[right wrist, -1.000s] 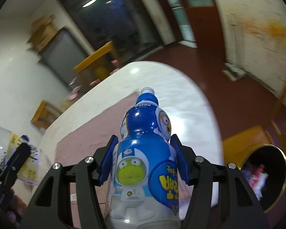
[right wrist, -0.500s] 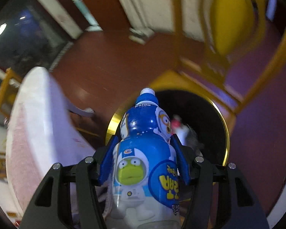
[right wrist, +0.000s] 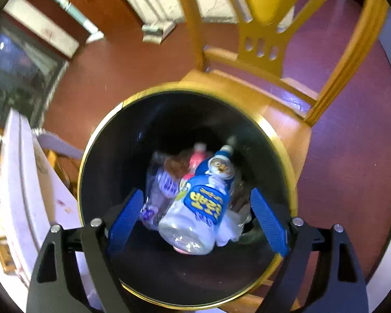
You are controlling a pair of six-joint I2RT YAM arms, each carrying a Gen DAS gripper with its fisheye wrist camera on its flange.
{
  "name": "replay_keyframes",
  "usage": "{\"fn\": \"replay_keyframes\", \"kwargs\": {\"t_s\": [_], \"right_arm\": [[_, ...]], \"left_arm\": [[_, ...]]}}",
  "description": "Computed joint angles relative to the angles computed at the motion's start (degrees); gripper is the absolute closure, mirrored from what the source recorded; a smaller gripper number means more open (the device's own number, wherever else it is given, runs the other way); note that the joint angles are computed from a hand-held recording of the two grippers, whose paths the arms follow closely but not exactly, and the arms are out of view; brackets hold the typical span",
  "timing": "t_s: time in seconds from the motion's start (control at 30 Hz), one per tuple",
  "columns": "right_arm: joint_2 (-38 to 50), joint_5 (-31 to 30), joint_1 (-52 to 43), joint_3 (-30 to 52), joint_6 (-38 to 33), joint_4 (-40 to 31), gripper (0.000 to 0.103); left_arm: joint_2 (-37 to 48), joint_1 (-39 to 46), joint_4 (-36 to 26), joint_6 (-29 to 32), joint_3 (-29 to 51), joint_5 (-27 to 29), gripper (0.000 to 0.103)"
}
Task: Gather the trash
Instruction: 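Open both tools over the bin to drop the two bottles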
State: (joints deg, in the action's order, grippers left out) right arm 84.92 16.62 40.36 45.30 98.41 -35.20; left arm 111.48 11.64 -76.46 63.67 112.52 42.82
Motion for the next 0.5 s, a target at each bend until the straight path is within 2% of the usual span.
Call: {"fn": "replay_keyframes", "kwargs": {"t_s": [0.1, 0.23, 0.33, 0.4, 0.5], "right_arm": [[-7.15, 3.88, 1.96, -3.24, 4.7, -3.82, 0.018], [-13.4, 7.74, 4.07, -5.04, 8.79, -8.79, 0.018], [-16.24, 9.99, 5.7, -5.48, 11.26, -11.47, 0.018], [-16.85, 10.65, 6.44, -5.28, 11.97, -12.17, 0.018], [-16.96, 10.49, 6.84, -5.07, 11.85, -12.05, 0.018]], "left_arm": [[2.0, -4.34, -0.67, 0.1, -2.43, -1.55, 0.04], [1.02, -11.38, 10.18, -3.53, -14.22, -5.6, 0.04], [4.29, -17.72, 19.29, -8.29, -20.28, -11.61, 0.04], [8.77, -21.58, 24.17, -10.99, -21.67, -15.89, 0.04], [15.61, -24.2, 23.77, -13.87, -17.66, -18.97, 0.04]]}}
